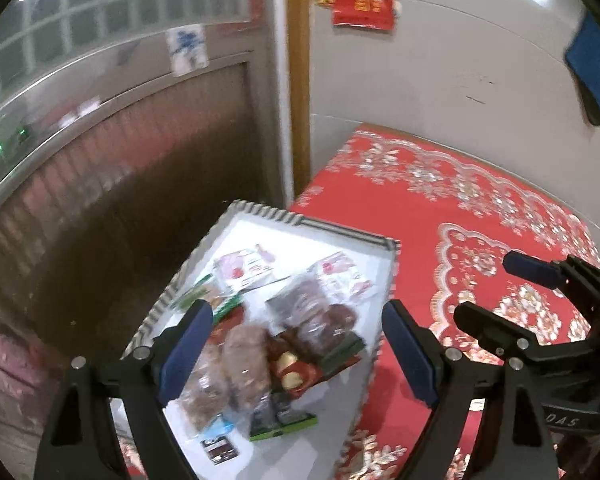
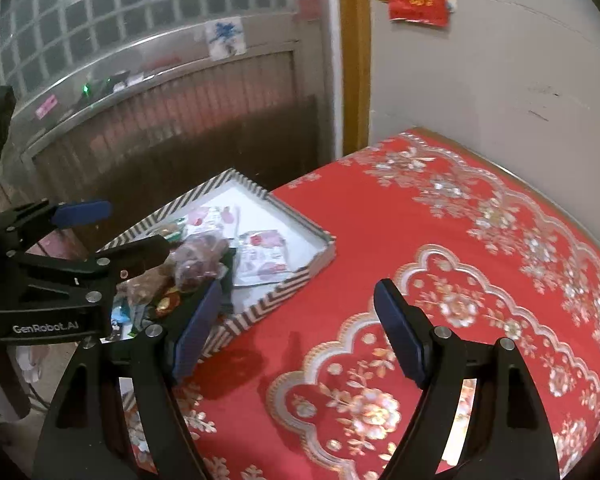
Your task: Organize snacks
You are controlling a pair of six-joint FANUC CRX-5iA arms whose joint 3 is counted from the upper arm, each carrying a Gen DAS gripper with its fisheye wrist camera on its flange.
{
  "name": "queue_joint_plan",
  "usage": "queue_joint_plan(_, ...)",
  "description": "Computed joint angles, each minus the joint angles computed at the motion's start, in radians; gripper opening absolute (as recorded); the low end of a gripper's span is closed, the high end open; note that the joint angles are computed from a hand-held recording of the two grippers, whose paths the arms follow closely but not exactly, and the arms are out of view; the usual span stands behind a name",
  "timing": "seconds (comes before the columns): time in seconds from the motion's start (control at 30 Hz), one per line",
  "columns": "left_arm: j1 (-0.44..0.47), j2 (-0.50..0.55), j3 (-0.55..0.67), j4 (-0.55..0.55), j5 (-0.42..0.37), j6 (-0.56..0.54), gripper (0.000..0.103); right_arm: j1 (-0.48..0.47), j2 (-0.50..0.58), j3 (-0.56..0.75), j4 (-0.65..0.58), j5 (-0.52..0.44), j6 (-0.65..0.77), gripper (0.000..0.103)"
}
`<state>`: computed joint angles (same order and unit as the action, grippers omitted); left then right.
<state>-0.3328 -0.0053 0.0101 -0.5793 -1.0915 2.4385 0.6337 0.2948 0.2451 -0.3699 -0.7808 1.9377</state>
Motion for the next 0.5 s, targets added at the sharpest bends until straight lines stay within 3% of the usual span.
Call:
queue_joint_plan(0.17,-0.007,-0.02,-0.022,-0.033,-0.06,0.057,0.088,0.035,0.026,0.026,0.002,-0.026,0.022,0.079)
queue_joint_plan(0.5,0.01,-0.051,-0.061,-0.024,-0.091,0.099,0.088,0.06,0.06,0.069,-0.014,-0.086,0.065,0.079)
